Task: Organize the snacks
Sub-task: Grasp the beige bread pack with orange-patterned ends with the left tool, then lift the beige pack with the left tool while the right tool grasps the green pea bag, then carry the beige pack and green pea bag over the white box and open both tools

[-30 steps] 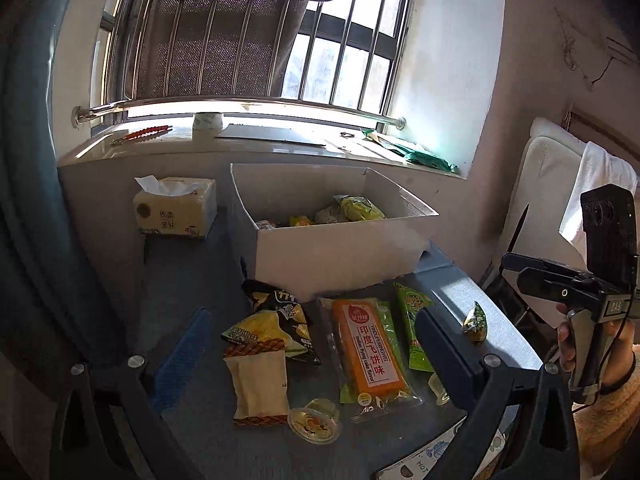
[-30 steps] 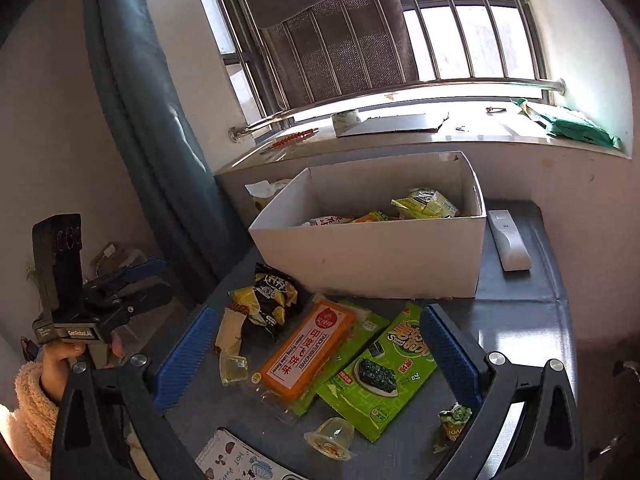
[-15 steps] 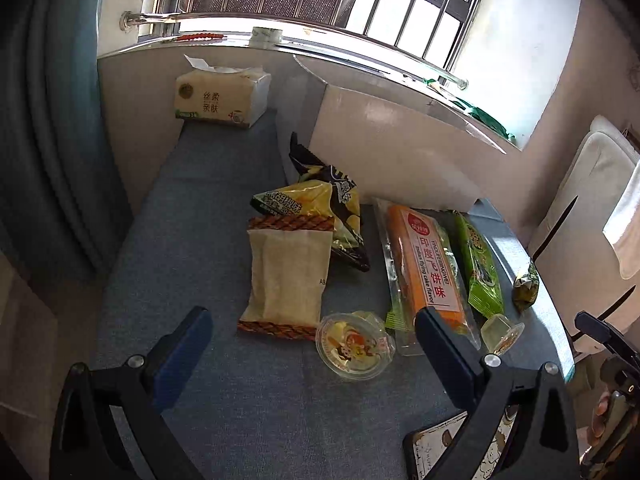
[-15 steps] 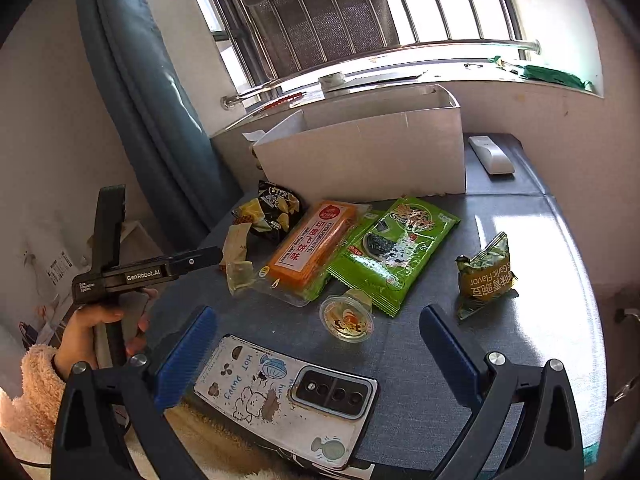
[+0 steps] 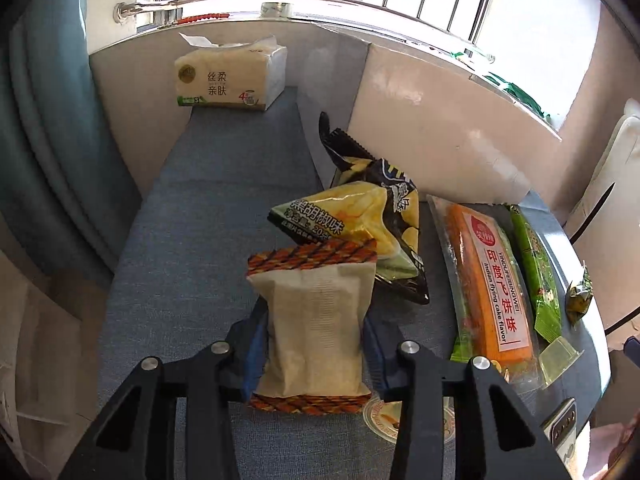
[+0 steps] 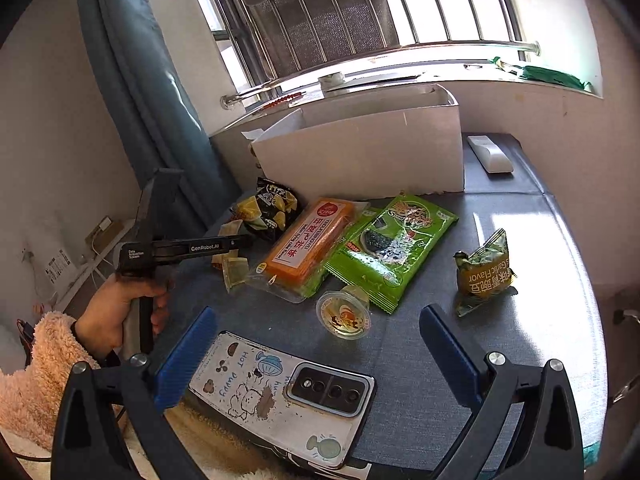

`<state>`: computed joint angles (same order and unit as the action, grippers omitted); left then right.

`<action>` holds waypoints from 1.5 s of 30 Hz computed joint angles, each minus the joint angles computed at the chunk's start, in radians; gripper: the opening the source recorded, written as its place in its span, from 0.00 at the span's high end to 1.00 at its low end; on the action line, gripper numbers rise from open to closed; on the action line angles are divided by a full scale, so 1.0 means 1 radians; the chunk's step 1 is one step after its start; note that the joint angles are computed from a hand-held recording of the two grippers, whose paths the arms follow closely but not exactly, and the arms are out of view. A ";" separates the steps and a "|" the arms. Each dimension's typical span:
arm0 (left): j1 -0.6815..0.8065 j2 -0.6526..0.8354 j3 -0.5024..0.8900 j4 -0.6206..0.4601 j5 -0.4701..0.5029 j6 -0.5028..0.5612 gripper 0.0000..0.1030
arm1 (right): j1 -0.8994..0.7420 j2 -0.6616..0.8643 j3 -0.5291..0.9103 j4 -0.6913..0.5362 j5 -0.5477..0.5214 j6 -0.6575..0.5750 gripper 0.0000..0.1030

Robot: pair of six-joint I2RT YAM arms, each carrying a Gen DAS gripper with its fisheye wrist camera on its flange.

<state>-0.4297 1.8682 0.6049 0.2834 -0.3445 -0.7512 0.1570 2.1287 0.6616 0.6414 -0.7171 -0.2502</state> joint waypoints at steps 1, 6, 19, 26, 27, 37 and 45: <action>-0.009 -0.025 -0.015 0.000 -0.023 -0.003 0.56 | -0.001 0.001 -0.001 0.001 0.003 -0.003 0.00; -0.090 -0.218 -0.141 0.051 -0.094 -0.008 0.56 | -0.009 0.024 0.005 0.026 0.037 -0.004 0.00; -0.260 -0.323 -0.162 -0.002 -0.108 -0.049 0.56 | 0.012 0.167 0.278 -0.170 0.417 -0.020 0.00; -0.278 -0.309 -0.171 0.030 -0.087 -0.071 0.56 | 0.070 0.292 0.520 -0.340 0.578 -0.009 0.01; -0.276 -0.309 -0.176 0.040 -0.078 -0.071 0.56 | 0.075 0.307 0.543 -0.350 0.588 -0.009 0.11; -0.252 -0.310 -0.207 0.101 -0.027 -0.071 0.56 | 0.092 0.205 0.464 -0.335 0.518 -0.024 0.53; -0.190 -0.375 -0.159 0.108 0.017 0.036 0.56 | 0.137 0.022 0.406 -0.295 0.394 0.037 0.54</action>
